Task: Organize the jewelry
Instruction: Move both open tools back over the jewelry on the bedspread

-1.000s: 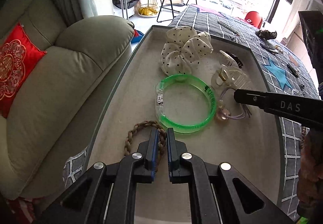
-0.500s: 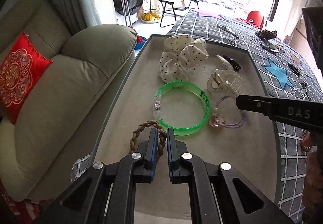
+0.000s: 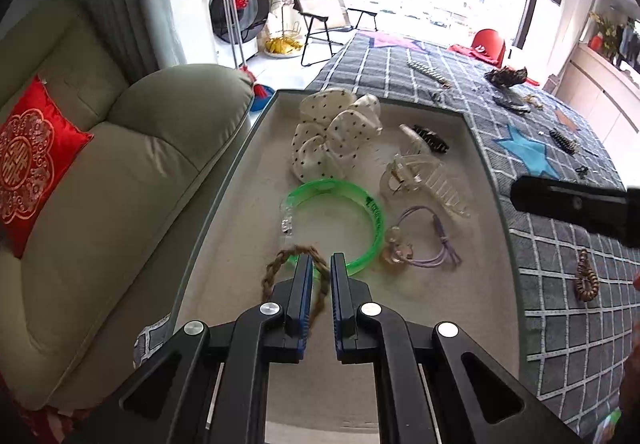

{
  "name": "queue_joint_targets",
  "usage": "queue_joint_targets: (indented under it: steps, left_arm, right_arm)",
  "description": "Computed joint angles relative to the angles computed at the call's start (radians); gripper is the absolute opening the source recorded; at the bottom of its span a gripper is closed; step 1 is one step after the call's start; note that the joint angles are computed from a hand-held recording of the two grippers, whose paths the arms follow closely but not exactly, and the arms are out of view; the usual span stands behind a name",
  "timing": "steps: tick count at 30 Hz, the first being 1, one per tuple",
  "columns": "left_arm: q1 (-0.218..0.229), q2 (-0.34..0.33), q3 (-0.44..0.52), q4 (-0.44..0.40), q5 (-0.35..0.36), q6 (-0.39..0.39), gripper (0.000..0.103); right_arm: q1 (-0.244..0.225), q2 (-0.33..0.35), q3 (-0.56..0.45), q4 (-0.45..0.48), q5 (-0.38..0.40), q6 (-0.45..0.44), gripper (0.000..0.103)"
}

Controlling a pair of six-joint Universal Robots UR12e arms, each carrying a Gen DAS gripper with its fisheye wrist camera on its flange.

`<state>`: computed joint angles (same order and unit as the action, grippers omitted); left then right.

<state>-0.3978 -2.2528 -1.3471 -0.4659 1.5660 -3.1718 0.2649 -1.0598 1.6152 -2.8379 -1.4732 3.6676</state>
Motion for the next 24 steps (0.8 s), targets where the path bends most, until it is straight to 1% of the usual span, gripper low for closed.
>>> queue_joint_targets:
  steps: [2,3,4,5,6,7,8,12,14,16,18,21,24]
  left_arm:
    - [0.001,0.004,-0.006,0.012,-0.011,0.007,0.012]
    - [0.001,0.005,-0.007,0.016,-0.013,0.008,0.047]
    - [0.0,0.007,-0.01,0.024,-0.005,0.001,0.077]
    - [-0.003,0.009,-0.018,0.048,0.011,-0.014,0.102]
    - [-0.005,0.013,-0.03,0.088,0.017,-0.021,0.103]
    - [-0.004,0.016,-0.034,0.098,0.007,-0.013,0.103]
    - [-0.003,0.018,-0.034,0.093,-0.003,-0.009,0.103]
    - [-0.008,0.02,-0.034,0.091,0.02,-0.004,0.103]
    - [-0.012,0.023,-0.037,0.092,0.032,0.0,0.103]
    - [-0.017,0.027,-0.041,0.093,0.045,0.008,0.103]
    - [-0.022,0.033,-0.048,0.094,0.048,0.019,0.103]
    - [-0.031,0.04,-0.05,0.084,0.039,0.031,0.103]
    - [-0.042,0.046,-0.049,0.073,0.033,0.03,0.103]
  right_arm:
    - [-0.002,-0.009,0.017,-0.014,-0.001,0.008,0.055]
    - [-0.003,-0.018,0.031,-0.024,-0.003,0.014,0.055]
    - [-0.004,-0.023,0.04,-0.029,-0.005,0.018,0.055]
    - [-0.005,-0.029,0.049,-0.036,-0.006,0.022,0.055]
    - [-0.005,-0.035,0.059,-0.042,-0.009,0.027,0.055]
    - [-0.007,-0.042,0.07,-0.05,-0.01,0.031,0.055]
    - [-0.009,-0.05,0.083,-0.059,-0.014,0.035,0.055]
    - [-0.013,-0.069,0.116,-0.067,-0.028,0.042,0.056]
    - [-0.014,-0.079,0.133,-0.067,-0.04,0.045,0.058]
    - [-0.017,-0.09,0.154,-0.067,-0.046,0.05,0.065]
    - [-0.02,-0.102,0.177,-0.067,-0.053,0.057,0.069]
    - [-0.026,-0.12,0.208,-0.066,-0.076,0.064,0.071]
    - [-0.033,-0.138,0.239,-0.067,-0.102,0.073,0.072]
